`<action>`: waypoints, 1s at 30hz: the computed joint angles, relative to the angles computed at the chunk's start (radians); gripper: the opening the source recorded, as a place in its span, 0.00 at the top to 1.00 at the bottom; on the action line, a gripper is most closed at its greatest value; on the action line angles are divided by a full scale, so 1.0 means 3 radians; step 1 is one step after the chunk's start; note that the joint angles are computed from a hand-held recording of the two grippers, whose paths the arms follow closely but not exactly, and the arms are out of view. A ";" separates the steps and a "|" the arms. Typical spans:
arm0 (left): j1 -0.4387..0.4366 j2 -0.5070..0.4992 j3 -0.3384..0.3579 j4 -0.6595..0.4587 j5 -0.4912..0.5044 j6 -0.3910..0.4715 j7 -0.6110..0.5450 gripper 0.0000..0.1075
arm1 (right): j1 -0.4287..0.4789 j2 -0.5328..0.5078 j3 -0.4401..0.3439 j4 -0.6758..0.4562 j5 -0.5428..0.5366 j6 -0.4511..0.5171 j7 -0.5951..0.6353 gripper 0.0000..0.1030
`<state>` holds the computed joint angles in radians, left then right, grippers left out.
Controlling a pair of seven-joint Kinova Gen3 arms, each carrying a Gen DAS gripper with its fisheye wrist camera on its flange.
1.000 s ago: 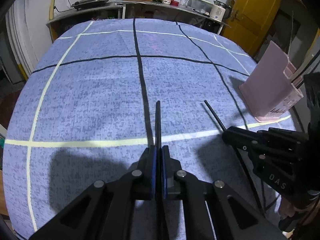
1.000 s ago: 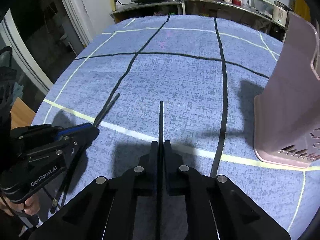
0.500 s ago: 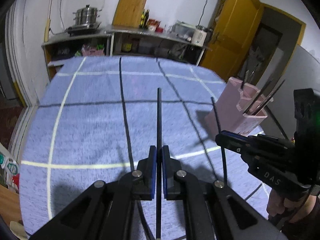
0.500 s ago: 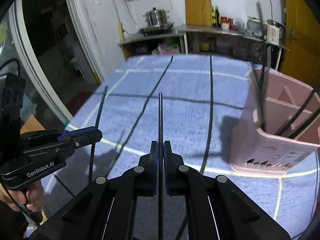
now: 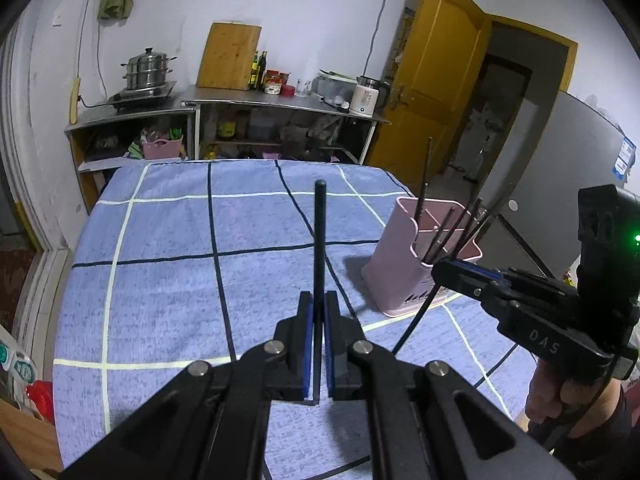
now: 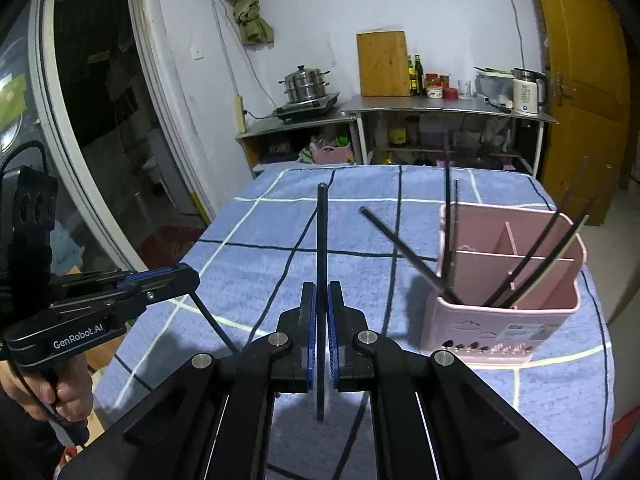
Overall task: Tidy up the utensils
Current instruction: 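Lift the black chopsticks upright and carry both tools over the pink holder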
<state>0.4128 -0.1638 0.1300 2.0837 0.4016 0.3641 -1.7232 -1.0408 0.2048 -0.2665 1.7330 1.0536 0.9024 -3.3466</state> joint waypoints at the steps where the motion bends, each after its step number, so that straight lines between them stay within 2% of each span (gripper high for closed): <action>1: -0.0003 -0.0002 0.0015 -0.0005 -0.0015 0.0006 0.0017 0.95 | -0.0020 -0.0012 -0.0006 0.0015 0.0006 0.0026 -0.0033 0.95; 12: 0.0045 0.0075 0.0116 -0.0129 -0.0106 0.0050 0.0112 0.95 | -0.0030 -0.0114 -0.0089 0.0125 0.0027 0.0160 -0.0204 0.95; 18: 0.0169 0.0168 0.0109 -0.0229 0.0103 0.0101 -0.0098 0.95 | -0.0038 -0.0246 -0.0182 0.0244 0.0058 0.0355 -0.0370 0.95; 30: 0.0226 0.0419 0.0305 -0.0712 0.0388 0.0177 -0.0374 0.95 | 0.0099 -0.0614 -0.0470 0.0397 0.0025 0.0926 -0.0541 0.95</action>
<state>0.4806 -0.0380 0.2214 1.8703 0.5180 0.4172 -1.8352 -1.0110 0.0206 -0.4075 1.8522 1.0610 1.1802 -3.5090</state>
